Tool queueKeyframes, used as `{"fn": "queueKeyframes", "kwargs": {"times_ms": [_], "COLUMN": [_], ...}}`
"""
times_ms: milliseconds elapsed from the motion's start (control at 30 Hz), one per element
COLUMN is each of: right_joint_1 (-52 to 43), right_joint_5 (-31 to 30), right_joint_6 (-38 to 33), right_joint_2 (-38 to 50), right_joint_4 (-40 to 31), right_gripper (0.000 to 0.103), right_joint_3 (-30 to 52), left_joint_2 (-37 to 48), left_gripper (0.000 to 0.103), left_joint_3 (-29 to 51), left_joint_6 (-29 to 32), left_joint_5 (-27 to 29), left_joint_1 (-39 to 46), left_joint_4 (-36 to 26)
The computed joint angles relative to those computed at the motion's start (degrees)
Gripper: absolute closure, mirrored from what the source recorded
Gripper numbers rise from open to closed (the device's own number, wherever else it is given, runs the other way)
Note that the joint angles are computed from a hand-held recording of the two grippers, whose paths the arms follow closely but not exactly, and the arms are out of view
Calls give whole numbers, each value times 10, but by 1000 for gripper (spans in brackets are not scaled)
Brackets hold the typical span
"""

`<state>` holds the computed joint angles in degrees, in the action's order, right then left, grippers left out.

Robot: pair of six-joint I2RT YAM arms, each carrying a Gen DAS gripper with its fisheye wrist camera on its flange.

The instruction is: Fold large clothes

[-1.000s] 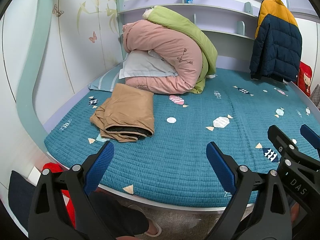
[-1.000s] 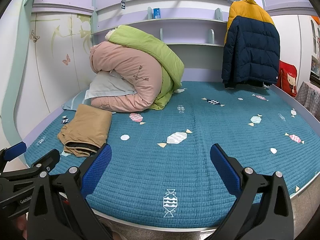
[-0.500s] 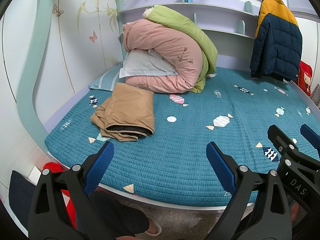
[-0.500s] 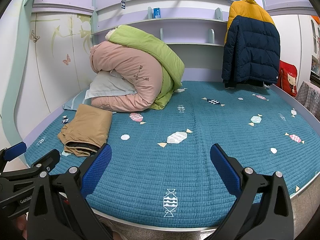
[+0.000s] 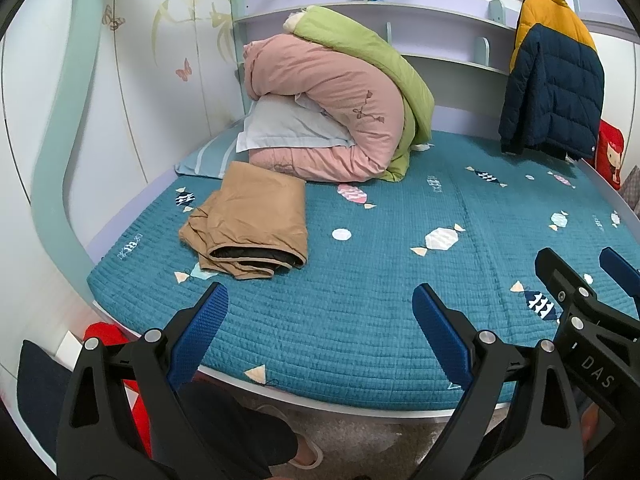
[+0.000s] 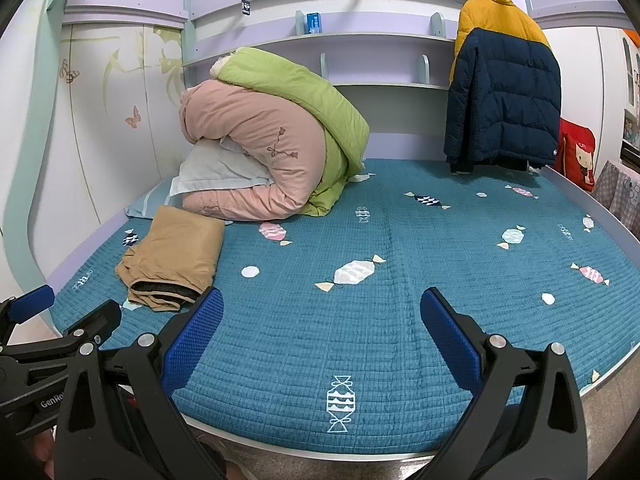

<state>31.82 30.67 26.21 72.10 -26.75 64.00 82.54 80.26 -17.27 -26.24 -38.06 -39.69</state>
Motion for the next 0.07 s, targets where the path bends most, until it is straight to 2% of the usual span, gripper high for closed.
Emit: {"fn": "queueKeyframes", "kwargs": {"times_ms": [67], "right_joint_1": [-5], "right_joint_5": [-5], "right_joint_6": [-3], "right_joint_2": [0], "right_joint_4": [2], "right_gripper": [8], "right_joint_3": [-1], "left_joint_2": [2], "left_gripper": [9], "left_joint_3": [3], "left_joint_6": [-1], "left_joint_5": [0], "left_joint_1": [-1], "left_joint_4": [-3]}}
